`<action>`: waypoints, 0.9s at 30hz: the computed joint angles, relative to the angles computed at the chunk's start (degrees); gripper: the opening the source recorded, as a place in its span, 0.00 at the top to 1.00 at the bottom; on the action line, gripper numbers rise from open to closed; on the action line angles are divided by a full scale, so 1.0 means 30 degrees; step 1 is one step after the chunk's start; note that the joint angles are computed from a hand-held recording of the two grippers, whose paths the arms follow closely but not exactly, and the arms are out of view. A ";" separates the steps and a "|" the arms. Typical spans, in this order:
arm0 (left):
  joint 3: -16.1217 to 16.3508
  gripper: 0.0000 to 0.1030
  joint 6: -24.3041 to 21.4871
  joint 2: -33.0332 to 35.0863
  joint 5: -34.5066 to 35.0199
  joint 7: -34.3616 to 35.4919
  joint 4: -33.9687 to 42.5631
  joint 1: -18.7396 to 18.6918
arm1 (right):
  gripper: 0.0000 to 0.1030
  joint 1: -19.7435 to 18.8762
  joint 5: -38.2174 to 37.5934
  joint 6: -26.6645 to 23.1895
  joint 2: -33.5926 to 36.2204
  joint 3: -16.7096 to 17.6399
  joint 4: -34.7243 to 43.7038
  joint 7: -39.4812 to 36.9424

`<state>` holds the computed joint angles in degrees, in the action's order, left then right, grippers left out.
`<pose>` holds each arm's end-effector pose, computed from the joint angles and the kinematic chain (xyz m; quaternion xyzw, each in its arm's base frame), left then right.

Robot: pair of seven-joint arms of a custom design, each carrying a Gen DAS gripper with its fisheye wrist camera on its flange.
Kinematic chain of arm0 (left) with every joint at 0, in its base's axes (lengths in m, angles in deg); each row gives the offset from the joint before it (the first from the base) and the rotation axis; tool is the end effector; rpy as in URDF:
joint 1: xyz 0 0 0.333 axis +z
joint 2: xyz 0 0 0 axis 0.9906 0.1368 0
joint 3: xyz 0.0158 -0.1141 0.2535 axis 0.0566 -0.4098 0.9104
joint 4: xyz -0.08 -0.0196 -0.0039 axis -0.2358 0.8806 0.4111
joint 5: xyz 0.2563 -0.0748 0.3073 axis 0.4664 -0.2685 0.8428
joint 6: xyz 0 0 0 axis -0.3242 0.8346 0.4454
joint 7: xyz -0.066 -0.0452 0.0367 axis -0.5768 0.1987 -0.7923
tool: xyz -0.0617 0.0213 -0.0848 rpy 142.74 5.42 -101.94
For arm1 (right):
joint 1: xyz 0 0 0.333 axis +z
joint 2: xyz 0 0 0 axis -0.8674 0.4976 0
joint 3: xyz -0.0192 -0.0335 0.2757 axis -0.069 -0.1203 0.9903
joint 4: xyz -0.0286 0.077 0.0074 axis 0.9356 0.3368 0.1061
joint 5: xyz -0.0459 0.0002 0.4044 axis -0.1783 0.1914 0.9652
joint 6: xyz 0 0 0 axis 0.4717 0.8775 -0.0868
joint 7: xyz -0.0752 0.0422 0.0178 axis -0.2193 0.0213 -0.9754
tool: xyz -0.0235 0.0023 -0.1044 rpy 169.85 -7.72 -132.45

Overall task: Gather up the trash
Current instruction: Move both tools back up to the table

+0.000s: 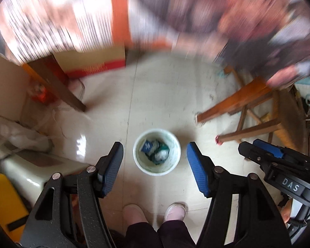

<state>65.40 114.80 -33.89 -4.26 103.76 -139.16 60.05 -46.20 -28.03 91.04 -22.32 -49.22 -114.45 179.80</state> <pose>0.4247 -0.3669 0.5239 -0.6800 0.7153 -0.1514 0.0553 0.4308 0.1281 0.5231 -0.6663 0.7258 0.0438 0.1653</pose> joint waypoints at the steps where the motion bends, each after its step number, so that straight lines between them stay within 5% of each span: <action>1: -0.0040 0.39 -0.0707 -0.0231 0.0376 -0.0130 0.0861 0.0049 | 0.56 -0.0080 -0.0100 -0.0504 -0.0131 -0.0011 0.0705 0.0225; 15: -0.0964 0.39 -0.5920 -0.0111 0.3703 0.0596 1.2253 0.0287 | 0.55 -0.0626 -0.3385 -0.3885 0.0734 0.1488 1.2749 0.2549; 17: -0.1066 0.39 -0.6318 0.0063 0.4124 0.1027 1.3644 0.0242 | 0.46 -0.0800 -0.4497 -0.3808 0.0899 0.1954 1.4346 0.2860; 19: -0.1319 0.38 -0.6861 0.0487 0.4735 0.1394 1.5272 0.0113 | 0.26 -0.1119 -0.6006 -0.3629 0.1159 0.2676 1.5868 0.3377; 27: -0.1502 0.34 -0.8040 0.1949 0.6276 0.3291 2.0809 -0.0796 | 0.05 -0.1788 -1.0540 -0.3334 0.2791 0.5003 2.1251 0.4930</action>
<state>60.89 90.68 -28.04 14.57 113.63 -76.74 57.66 -51.56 -59.65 81.04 -13.94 -34.22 -50.69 194.60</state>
